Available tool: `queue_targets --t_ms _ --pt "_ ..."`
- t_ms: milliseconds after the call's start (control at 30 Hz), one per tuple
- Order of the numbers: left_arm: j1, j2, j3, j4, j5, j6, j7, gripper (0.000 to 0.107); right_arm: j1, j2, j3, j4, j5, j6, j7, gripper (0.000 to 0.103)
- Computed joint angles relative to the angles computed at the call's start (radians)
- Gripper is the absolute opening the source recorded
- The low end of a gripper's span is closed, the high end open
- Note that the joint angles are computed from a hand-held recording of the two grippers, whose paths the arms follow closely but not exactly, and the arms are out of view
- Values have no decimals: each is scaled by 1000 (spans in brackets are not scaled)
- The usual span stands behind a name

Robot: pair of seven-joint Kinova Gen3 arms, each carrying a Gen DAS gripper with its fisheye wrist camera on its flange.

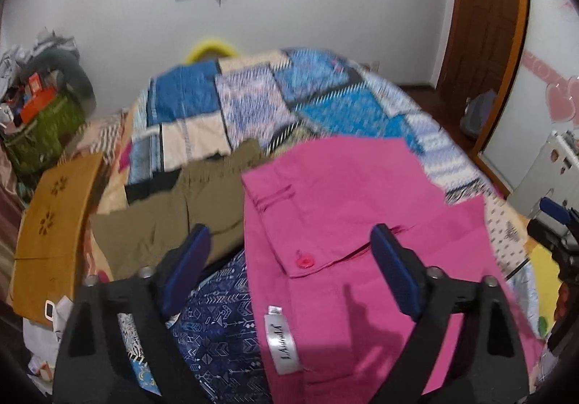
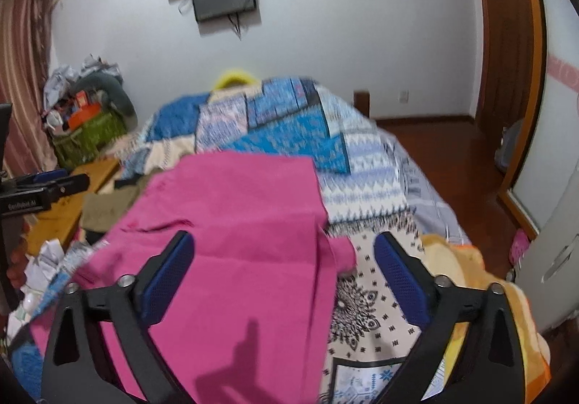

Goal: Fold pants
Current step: 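Lower both tools toward the pink trousers' waistband and leg edges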

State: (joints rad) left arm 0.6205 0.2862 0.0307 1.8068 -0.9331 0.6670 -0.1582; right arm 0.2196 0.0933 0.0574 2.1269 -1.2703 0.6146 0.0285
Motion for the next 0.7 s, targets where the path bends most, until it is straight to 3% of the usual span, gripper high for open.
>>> queue_targets --t_ms 67,133,200,267,367,433,533,700 --pt "-2 18 -33 -7 64 -30 -75 83 -40 41 46 -39 76 13 -81 84" --pt "-41 40 -22 -15 129 -54 -156 80 -39 76 39 -81 153 24 -163 74" --pt "-111 62 28 -30 198 -62 -237 76 2 109 -15 -119 215 27 -227 64" --pt "-202 71 98 -31 276 -84 -319 61 14 143 -28 -165 281 66 -301 50" --pt "-323 96 188 -40 398 -101 -436 43 37 201 -57 -232 335 128 -356 39" --pt "-337 108 184 -46 469 -112 -510 42 42 216 -79 -255 366 131 -381 38" --pt "-304 118 120 -50 587 -131 -631 43 54 250 -111 -292 397 156 -403 34" --pt "-310 127 97 -47 692 -146 -729 43 34 301 -136 -337 494 171 -482 11"
